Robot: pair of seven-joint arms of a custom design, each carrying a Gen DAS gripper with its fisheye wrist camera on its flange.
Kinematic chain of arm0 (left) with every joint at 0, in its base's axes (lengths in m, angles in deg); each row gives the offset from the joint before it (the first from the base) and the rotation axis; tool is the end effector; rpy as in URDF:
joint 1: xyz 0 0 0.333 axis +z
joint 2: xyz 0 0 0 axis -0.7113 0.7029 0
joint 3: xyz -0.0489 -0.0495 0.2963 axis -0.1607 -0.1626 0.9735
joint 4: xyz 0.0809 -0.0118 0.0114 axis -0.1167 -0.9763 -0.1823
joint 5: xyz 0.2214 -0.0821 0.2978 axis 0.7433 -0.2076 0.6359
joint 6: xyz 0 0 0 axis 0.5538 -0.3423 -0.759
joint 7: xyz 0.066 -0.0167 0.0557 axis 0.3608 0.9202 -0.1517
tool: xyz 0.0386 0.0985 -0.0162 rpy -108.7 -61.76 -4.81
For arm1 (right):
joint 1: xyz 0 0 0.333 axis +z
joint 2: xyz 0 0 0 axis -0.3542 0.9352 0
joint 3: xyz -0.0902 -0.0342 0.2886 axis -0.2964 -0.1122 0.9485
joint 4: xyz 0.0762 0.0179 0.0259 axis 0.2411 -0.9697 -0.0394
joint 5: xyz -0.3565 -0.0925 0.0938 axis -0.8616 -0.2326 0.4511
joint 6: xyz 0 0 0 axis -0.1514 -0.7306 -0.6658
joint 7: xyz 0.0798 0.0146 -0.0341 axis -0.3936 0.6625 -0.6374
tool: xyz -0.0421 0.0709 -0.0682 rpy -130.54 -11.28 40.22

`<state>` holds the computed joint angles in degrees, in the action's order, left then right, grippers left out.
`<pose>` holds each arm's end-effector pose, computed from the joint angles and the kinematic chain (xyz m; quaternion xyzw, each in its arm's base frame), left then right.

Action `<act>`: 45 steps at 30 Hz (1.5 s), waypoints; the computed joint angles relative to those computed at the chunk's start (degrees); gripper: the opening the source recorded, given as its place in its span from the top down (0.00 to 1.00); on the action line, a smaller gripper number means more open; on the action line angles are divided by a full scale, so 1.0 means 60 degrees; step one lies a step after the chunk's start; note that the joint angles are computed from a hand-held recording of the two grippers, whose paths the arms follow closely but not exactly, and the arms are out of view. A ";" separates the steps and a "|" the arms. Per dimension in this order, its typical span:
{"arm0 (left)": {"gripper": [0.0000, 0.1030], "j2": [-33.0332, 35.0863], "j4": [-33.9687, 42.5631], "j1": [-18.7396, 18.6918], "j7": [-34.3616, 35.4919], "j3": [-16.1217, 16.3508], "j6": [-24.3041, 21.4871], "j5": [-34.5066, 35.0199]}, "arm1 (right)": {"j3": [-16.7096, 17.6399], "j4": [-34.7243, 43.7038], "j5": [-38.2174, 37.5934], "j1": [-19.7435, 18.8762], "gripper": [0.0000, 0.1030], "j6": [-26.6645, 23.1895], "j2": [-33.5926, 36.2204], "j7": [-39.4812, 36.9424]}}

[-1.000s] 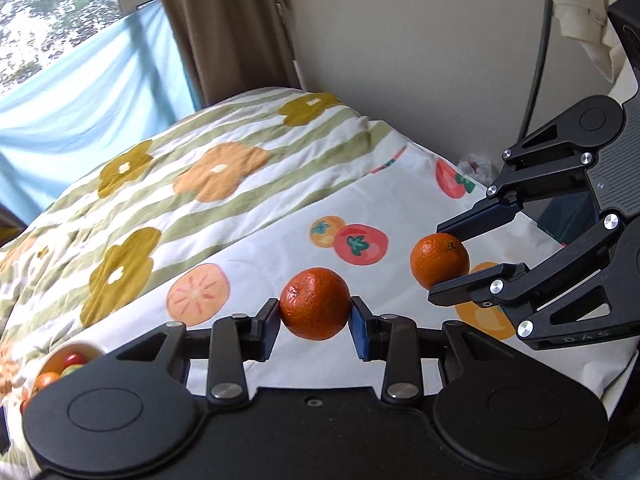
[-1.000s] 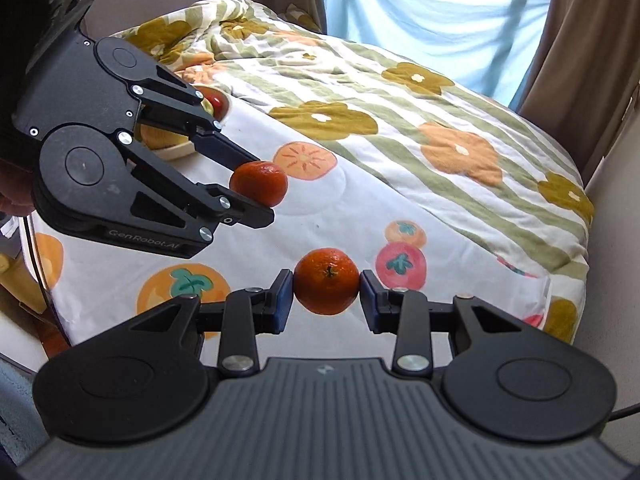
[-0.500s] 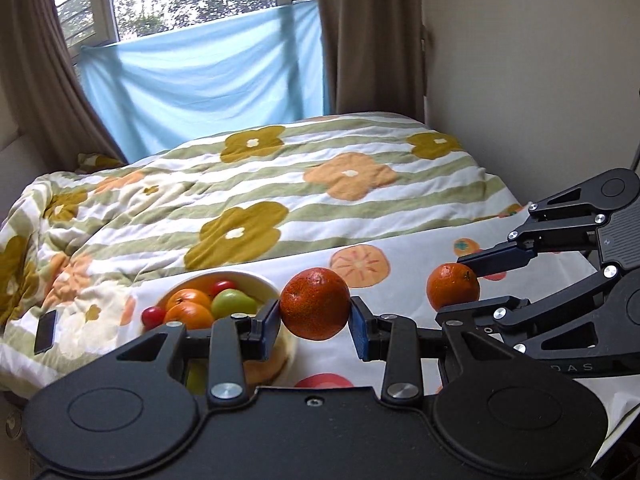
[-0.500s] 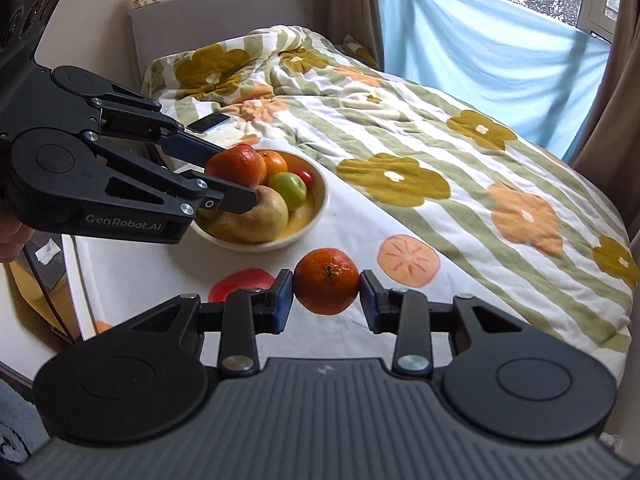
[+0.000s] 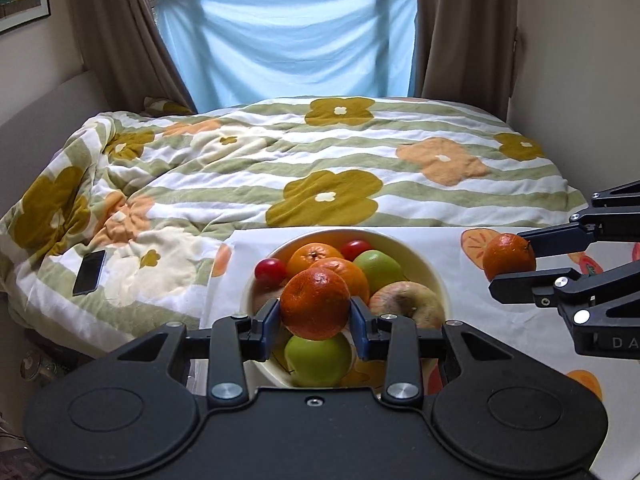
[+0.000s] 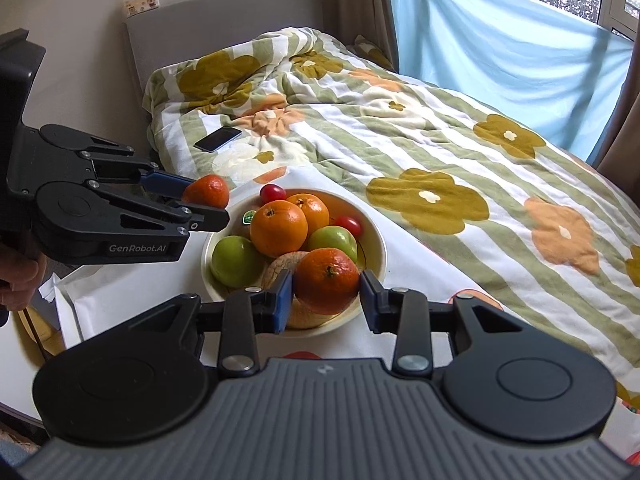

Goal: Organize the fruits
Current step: 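Carry both mandarins over the white fruit bowl with both tools, then open the left tool to drop its mandarin into the bowl, then open the right tool to drop its mandarin into the bowl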

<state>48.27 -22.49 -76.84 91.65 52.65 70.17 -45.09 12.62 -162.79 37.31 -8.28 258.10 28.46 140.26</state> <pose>0.6295 -0.4069 0.4317 -0.4845 0.7849 -0.3096 0.2311 0.5823 0.1973 0.4443 -0.7542 0.5270 -0.2385 0.3108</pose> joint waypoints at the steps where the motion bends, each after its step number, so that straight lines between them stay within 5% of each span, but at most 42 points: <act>1: 0.61 0.0129 0.0137 0.0044 0.0011 0.0034 -0.0065 -0.0020 | -0.0098 0.0227 -0.0104 0.0081 0.51 -0.0075 0.0193 0.0158; 15: 0.59 0.1559 0.1772 0.0371 0.0909 -0.0106 -0.0897 -0.0633 | -0.0532 0.1828 -0.0930 0.0321 0.51 -0.0855 0.1586 0.1504; 19: 0.24 0.1558 0.1724 0.0347 0.0956 -0.0077 -0.0684 -0.0700 | -0.0408 0.2051 -0.0758 0.0146 0.51 -0.1018 0.1786 0.1493; 29: 0.23 0.0883 0.0647 0.0068 0.0527 0.0300 -0.0220 -0.0332 | -0.0370 0.2250 -0.0663 0.0061 0.51 -0.1114 0.1938 0.1386; 37: 0.18 -0.0516 -0.1626 -0.0633 -0.1665 0.1273 0.0524 0.1253 | -0.0362 0.2573 -0.0501 0.0016 0.51 -0.1147 0.2334 0.1444; 45: 0.18 -0.0609 -0.1723 -0.0159 -0.1836 0.0630 0.0323 0.1533 | -0.0616 0.2850 -0.0698 0.0147 0.50 -0.1161 0.2650 0.1926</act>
<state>44.62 -32.83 -77.80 80.64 56.43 72.11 -35.90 8.92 -145.69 33.13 -7.40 251.13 44.37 151.82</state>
